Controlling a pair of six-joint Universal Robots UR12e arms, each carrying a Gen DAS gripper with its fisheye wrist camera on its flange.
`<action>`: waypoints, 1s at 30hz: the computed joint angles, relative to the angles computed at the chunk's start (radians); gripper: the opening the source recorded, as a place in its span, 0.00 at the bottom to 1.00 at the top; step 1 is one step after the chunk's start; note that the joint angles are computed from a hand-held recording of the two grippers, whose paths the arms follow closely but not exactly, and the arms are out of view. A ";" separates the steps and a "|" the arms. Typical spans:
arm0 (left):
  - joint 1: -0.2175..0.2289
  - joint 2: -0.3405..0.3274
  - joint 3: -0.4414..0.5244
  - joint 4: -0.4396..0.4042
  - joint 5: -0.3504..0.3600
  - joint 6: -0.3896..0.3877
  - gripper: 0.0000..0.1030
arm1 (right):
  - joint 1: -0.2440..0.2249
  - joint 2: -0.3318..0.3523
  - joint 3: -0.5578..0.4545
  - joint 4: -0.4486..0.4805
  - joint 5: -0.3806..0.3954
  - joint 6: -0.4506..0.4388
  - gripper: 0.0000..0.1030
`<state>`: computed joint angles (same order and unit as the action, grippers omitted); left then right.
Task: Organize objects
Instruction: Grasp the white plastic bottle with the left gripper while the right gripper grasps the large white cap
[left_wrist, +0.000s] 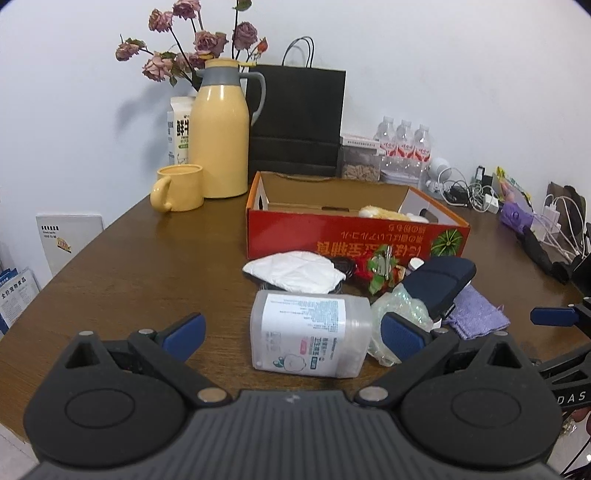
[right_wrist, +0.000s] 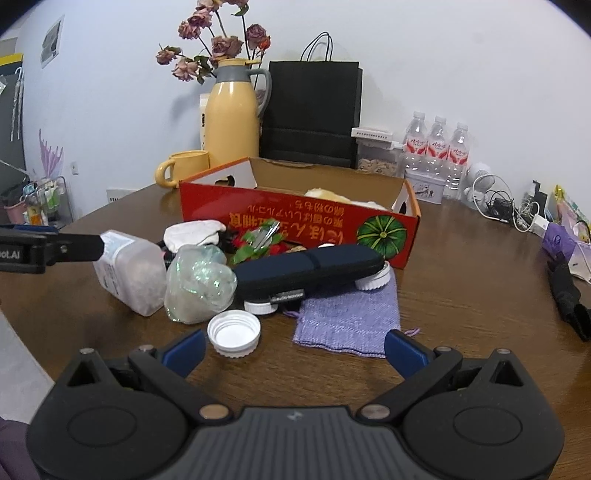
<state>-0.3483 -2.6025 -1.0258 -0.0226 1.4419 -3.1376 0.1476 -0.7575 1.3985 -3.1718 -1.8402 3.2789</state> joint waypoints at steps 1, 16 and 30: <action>-0.001 -0.005 0.007 -0.006 0.004 0.005 1.00 | 0.000 0.002 -0.003 0.003 0.002 -0.001 1.00; -0.013 -0.056 0.097 -0.051 0.015 0.020 1.00 | -0.010 0.065 -0.097 0.060 0.120 -0.061 0.58; -0.022 -0.075 0.133 -0.086 0.020 -0.005 1.00 | -0.016 0.068 -0.080 -0.014 0.130 -0.029 0.38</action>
